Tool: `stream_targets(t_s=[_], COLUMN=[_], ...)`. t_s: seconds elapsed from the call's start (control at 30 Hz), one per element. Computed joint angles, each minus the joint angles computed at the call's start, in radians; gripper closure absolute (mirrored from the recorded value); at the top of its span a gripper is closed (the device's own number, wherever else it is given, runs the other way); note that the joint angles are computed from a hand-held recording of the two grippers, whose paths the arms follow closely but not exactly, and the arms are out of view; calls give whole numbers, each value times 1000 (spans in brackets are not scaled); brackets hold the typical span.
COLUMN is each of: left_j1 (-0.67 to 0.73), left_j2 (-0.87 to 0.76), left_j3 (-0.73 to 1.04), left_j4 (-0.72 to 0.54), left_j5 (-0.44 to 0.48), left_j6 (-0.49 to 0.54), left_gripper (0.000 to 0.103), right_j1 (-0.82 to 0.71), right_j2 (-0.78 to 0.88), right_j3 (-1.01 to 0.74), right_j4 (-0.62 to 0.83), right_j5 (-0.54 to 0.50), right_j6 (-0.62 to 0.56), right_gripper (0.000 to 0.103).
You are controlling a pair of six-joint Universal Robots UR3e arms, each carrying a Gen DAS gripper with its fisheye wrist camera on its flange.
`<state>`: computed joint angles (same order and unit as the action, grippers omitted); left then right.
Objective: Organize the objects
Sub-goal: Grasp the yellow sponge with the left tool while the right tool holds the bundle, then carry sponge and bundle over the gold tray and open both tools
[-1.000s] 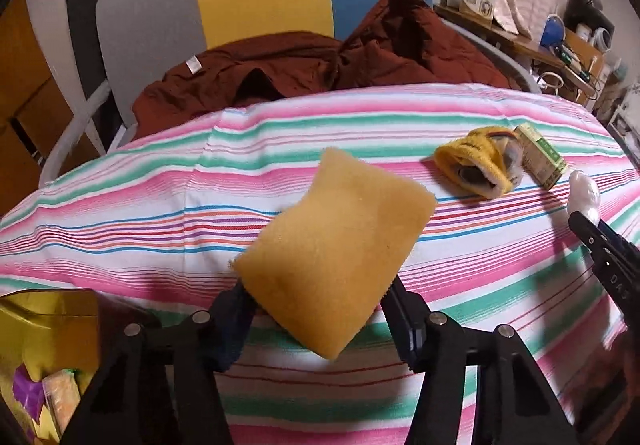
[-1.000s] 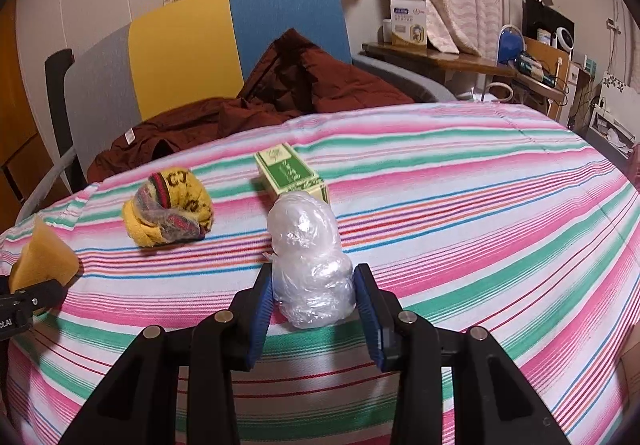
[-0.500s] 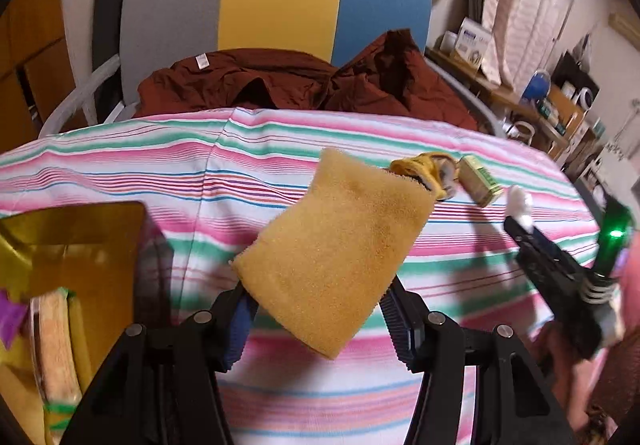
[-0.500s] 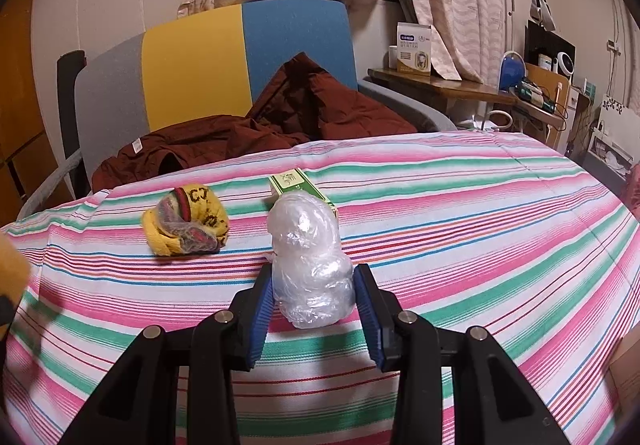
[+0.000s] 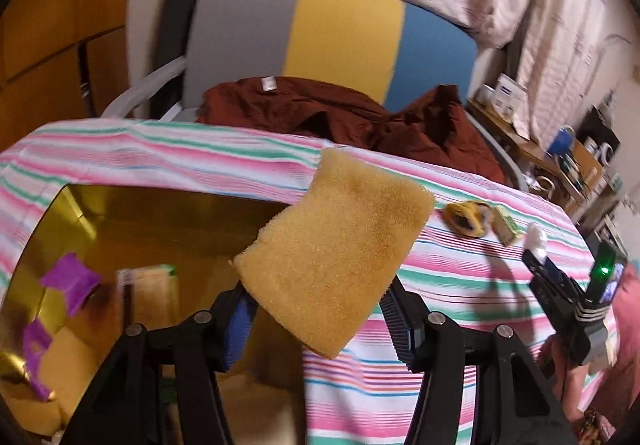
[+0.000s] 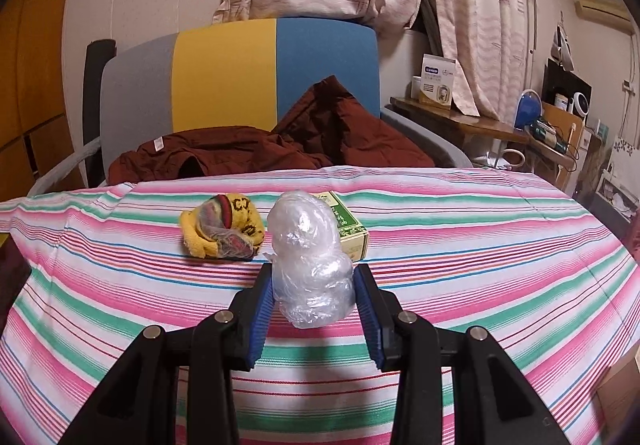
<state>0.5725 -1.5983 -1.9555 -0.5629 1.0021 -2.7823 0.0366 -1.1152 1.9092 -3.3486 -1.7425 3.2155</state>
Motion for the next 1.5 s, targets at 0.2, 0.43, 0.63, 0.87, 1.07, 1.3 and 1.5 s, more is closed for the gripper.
stream_targets(t_s=[0.2,0.43,0.63,0.87,1.07,1.3,1.5], left_j1=[59,76,95,138,195,290,415], left_j2=[-43,-93,-106,-56,17,176,350], left_j3=[13,35,49,17,-40,-155,-274], left_j4=[-31,-82,-128,-181,-204,-260,-384], left_j5=[29,63,45,4,-36,-96,-182], left_j6=[9,32,32,45,70,209,425], left_gripper=[44,43,39,24,16,5,4], right_j1=[18,63,72,82,104,93,104], right_j2=[5,30,11,9,7,-100,-201], right_j3=[8,-23,18,15,13,62,113], right_j4=[-36,-37,-95,-84,-72,83,170], right_j5=[-25,-75,-56,-64,-73,28,188], right_j6=[-15,-59,-80,-91,-114,-63,75], right_gripper=[64,64,64,64,64,64,64])
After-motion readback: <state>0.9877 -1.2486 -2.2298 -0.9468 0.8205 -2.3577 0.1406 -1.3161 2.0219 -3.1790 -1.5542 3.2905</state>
